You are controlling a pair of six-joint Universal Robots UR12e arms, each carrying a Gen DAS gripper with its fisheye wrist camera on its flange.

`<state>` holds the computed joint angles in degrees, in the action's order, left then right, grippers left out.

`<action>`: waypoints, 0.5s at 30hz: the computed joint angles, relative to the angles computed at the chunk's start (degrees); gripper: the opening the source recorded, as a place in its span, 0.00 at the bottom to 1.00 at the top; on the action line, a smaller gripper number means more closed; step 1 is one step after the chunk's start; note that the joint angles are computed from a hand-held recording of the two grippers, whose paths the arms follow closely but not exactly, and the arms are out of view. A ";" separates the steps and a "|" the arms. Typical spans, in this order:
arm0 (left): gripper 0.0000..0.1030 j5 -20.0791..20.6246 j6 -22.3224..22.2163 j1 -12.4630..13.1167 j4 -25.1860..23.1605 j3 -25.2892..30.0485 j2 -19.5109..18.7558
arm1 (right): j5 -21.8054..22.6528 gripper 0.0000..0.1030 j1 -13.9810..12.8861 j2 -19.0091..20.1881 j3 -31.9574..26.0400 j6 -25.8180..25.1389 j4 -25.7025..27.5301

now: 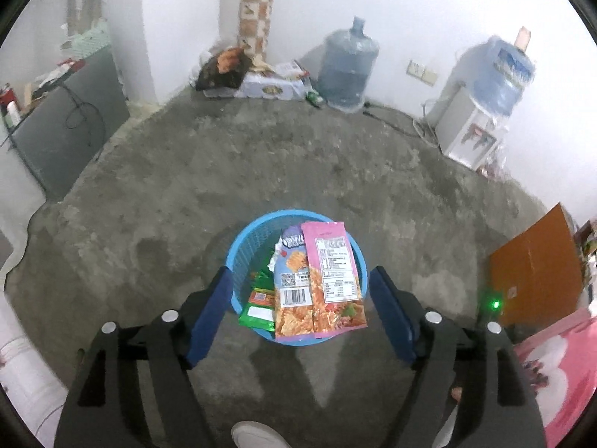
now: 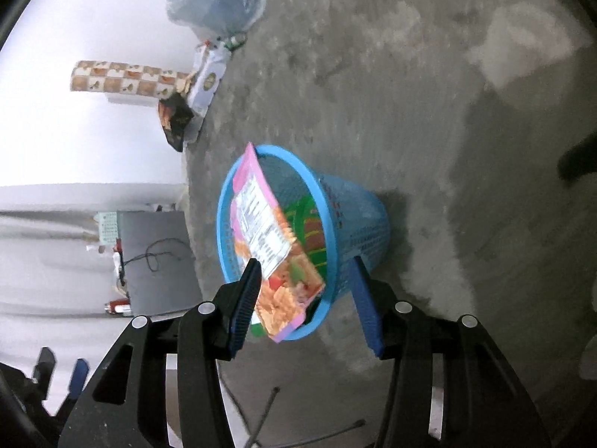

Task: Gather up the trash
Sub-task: 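Open the left tool over the basket while the right tool releases the green bag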

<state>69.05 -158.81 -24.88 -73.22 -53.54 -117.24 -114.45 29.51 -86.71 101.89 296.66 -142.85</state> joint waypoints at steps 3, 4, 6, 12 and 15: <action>0.74 -1.29 -0.95 1.48 0.29 -1.27 2.04 | -2.02 0.47 0.57 -0.18 -0.96 -1.62 1.82; 0.74 -1.49 -1.28 1.92 0.54 -1.73 2.67 | -2.07 0.47 0.57 -0.19 -1.26 -2.64 1.89; 0.75 -2.43 -1.82 3.14 0.71 -2.56 4.01 | -2.52 0.47 0.59 0.01 -1.51 -3.91 1.08; 0.76 -3.82 -4.28 6.73 0.61 -5.30 7.63 | -1.46 0.46 0.01 0.88 -2.89 -8.77 0.27; 0.76 -4.55 -4.51 8.47 1.02 -6.29 9.13 | -1.12 0.36 -0.45 2.00 -5.20 -13.48 2.14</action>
